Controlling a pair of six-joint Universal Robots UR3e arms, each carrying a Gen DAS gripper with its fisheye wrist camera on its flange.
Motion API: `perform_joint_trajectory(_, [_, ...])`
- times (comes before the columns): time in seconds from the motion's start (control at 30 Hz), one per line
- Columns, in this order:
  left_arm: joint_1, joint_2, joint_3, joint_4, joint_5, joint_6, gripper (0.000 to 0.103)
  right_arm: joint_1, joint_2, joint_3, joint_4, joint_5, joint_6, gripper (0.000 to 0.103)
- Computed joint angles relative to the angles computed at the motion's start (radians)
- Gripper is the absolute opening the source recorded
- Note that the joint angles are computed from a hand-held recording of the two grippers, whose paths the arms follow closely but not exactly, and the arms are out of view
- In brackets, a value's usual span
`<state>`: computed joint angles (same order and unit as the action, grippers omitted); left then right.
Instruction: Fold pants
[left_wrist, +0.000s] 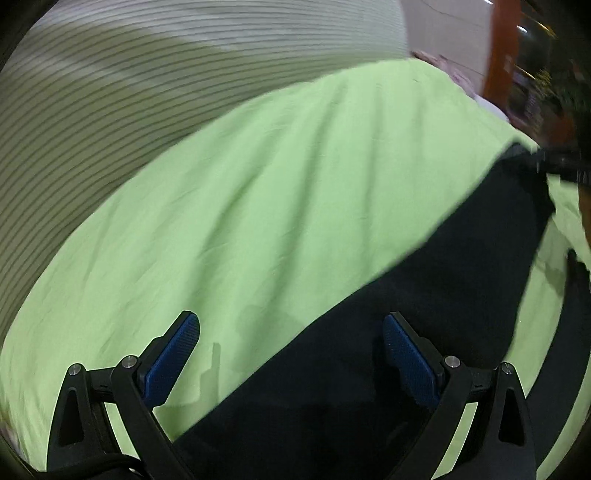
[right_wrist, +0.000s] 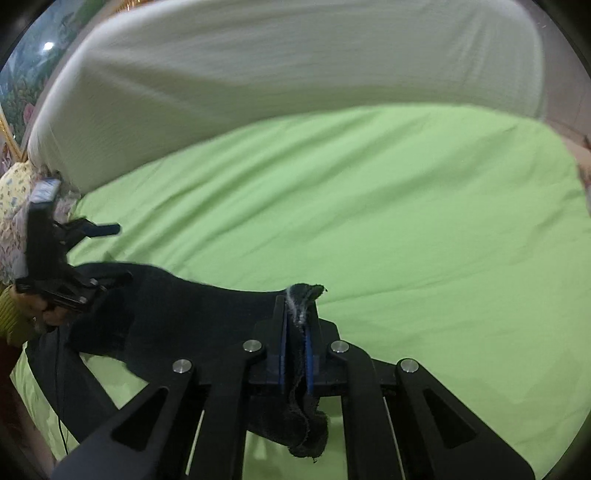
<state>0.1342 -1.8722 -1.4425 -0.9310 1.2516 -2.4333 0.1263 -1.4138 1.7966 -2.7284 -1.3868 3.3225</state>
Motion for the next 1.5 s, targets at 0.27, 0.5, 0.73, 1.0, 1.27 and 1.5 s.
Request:
perform_joint_trajectory(0.27, [-0.071,-0.165,0.236,-0.226,-0.008,0.123,0.075,-0.037,-0.171,0.173,-0.040,0.058,-0.062,0.008])
perform_joint_trajectory(0.5, [-0.054,-0.111,0.249,-0.414,-0.036,0.222,0.035,-0.089,-0.250,0.304,-0.172,0.153,-0.091,0.008])
perform_joint_trajectory(0.73, [0.037,0.116,0.095,-0.462,-0.099,0.289,0.010,-0.071,-0.325,0.391,-0.214,0.145,-0.064,0.008])
perform_joint_trajectory(1.0, [0.069,0.552,-0.329,-0.456,-0.194,0.237,0.006,-0.061,-0.440,0.544,-0.328,0.182,-0.073,0.008])
perform_joint_trajectory(1.27, [0.184,0.933,-0.518,-0.744,-0.274,0.270,0.006,-0.048,-0.662,0.746,-0.269,0.176,-0.216,0.008])
perform_joint_trajectory(1.5, [0.192,1.124,-0.633,-0.840,-0.300,0.225,0.006,-0.034,-0.819,0.853,-0.135,0.136,-0.281,0.007])
